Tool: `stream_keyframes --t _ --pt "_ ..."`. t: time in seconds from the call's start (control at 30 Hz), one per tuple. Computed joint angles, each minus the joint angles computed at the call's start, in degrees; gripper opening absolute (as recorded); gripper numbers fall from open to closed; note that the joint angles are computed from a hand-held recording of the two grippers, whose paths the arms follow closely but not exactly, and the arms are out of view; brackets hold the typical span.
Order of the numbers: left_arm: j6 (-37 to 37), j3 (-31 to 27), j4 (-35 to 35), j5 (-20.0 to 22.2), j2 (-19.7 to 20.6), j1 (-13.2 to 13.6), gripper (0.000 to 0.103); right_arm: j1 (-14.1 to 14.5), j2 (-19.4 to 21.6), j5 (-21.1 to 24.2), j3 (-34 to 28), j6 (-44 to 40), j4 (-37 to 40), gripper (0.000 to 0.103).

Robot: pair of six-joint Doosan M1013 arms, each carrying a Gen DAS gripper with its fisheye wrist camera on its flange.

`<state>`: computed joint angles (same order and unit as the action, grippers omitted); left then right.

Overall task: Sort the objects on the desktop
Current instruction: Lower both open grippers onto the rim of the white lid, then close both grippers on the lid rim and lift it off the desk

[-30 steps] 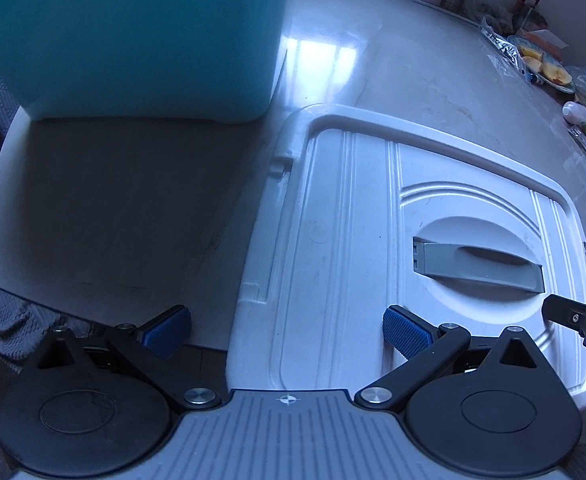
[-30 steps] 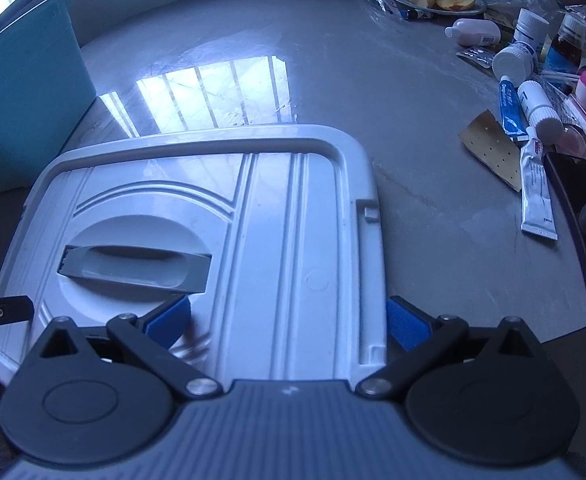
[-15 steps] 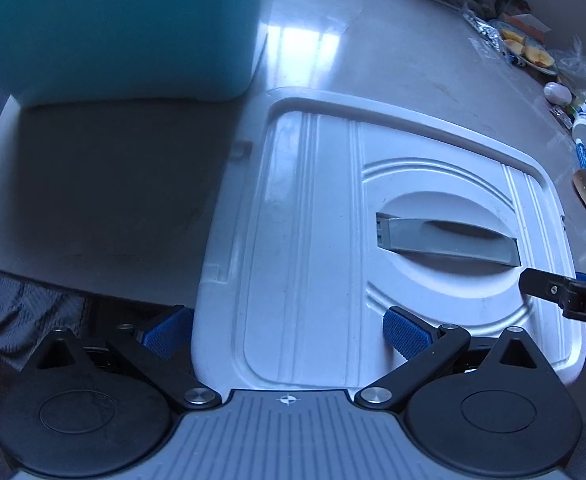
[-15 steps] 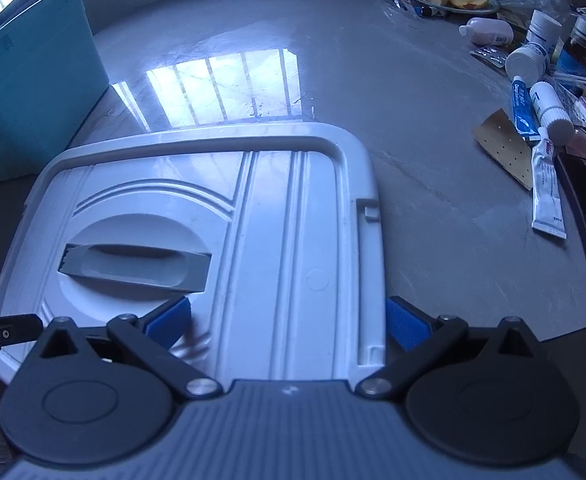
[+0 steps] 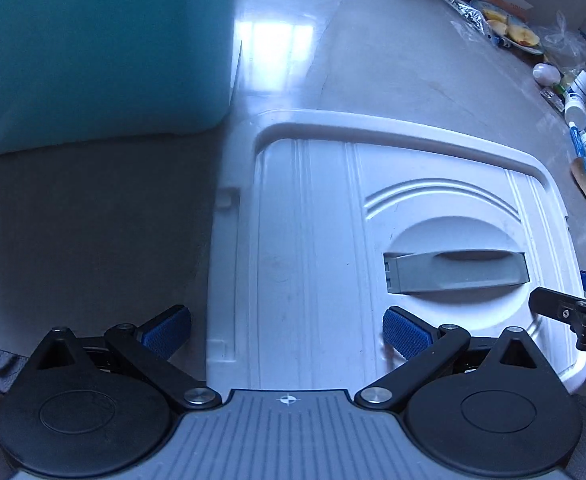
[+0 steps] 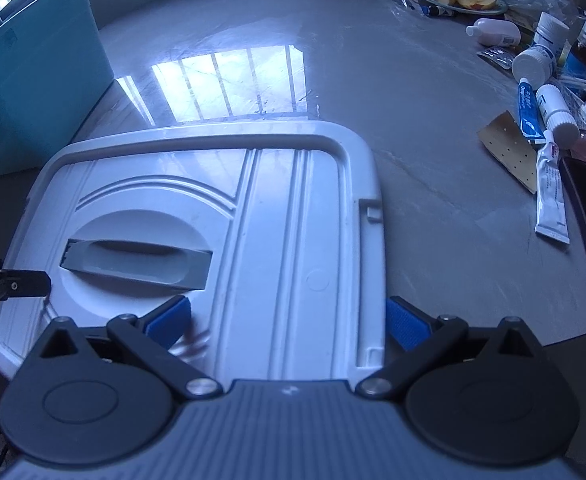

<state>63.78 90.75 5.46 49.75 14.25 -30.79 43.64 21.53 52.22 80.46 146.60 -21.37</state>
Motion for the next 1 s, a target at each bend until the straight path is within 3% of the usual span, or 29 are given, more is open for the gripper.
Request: stream_keyframes --t 0.47,0.57,0.8,1.0 --pt "-2.5 0.9 1.3 -0.3 -0.3 -1.3 0.103 0.2 -0.4 -0.4 0.5 -1.4 0.9 0.103" --pt "-1.9 0.5 1.0 0.1 -0.3 -1.3 0.103 0.0 -0.6 2.6 -0.3 -0.9 1.5 0.103" --pt "-1.0 -0.2 0.3 1.3 -0.1 -1.1 0.103 -4.5 -4.0 3.7 1.8 -9.7 21.4 0.103" --pt "-0.8 0.3 0.1 1.1 -0.6 -1.1 0.103 -9.1 -5.1 -2.1 7.2 -22.0 41.6 0.103"
